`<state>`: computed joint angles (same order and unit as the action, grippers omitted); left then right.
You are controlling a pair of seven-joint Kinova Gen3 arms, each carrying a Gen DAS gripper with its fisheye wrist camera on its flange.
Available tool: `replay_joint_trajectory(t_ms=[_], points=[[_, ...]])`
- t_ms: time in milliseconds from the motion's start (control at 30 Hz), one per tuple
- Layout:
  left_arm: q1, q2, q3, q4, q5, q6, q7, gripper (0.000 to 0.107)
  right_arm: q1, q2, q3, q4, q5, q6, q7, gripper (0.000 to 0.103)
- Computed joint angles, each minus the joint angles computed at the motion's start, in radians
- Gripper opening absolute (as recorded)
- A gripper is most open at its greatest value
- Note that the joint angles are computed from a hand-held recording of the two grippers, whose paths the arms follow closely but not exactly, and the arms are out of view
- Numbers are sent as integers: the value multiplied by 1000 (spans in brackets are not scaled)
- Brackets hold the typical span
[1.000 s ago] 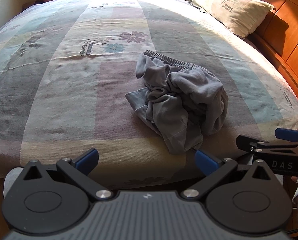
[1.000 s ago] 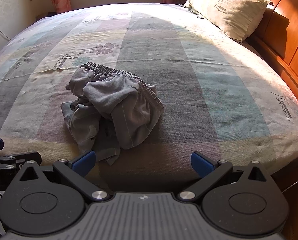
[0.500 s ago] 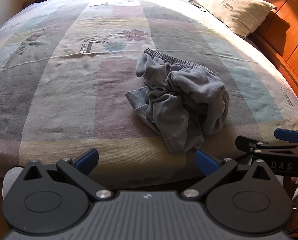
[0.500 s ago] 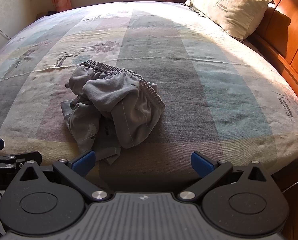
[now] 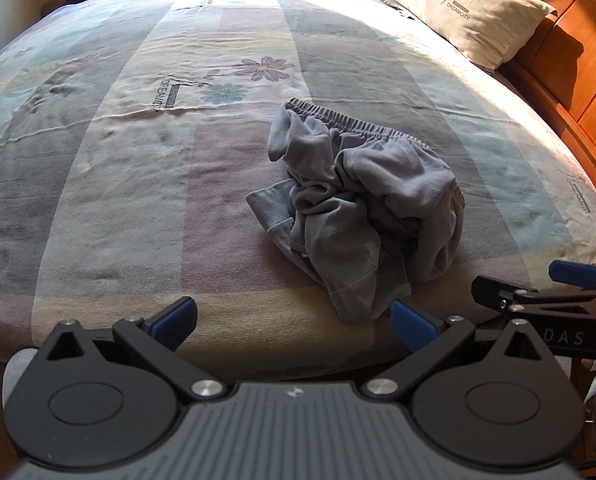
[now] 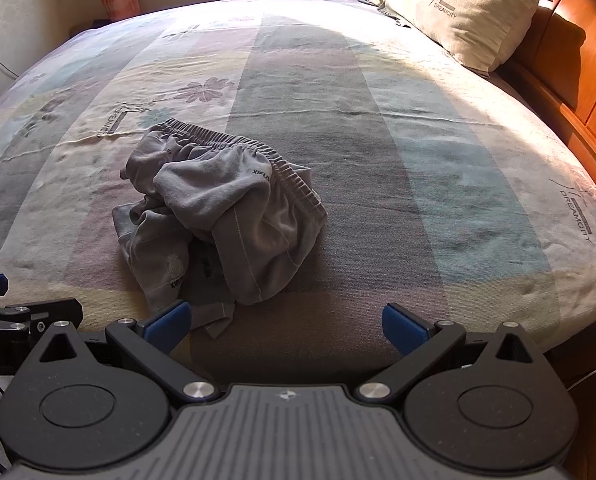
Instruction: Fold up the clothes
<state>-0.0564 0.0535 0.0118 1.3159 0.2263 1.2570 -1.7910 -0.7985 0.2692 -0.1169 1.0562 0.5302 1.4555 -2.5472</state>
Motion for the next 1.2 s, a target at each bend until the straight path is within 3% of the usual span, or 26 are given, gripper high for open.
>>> replay_joint_trajectory(t_ms=[333, 867, 1200], points=[[25, 78, 23, -65, -27, -9, 16, 102, 52, 3, 10, 21, -52, -37, 14, 103], [92, 297, 43, -235, -117, -18, 66, 102, 144, 45, 33, 23, -140, -70, 68, 103], [69, 372, 48, -333, -114, 5, 41, 103, 163, 64, 46, 7, -167, -76, 93, 103]])
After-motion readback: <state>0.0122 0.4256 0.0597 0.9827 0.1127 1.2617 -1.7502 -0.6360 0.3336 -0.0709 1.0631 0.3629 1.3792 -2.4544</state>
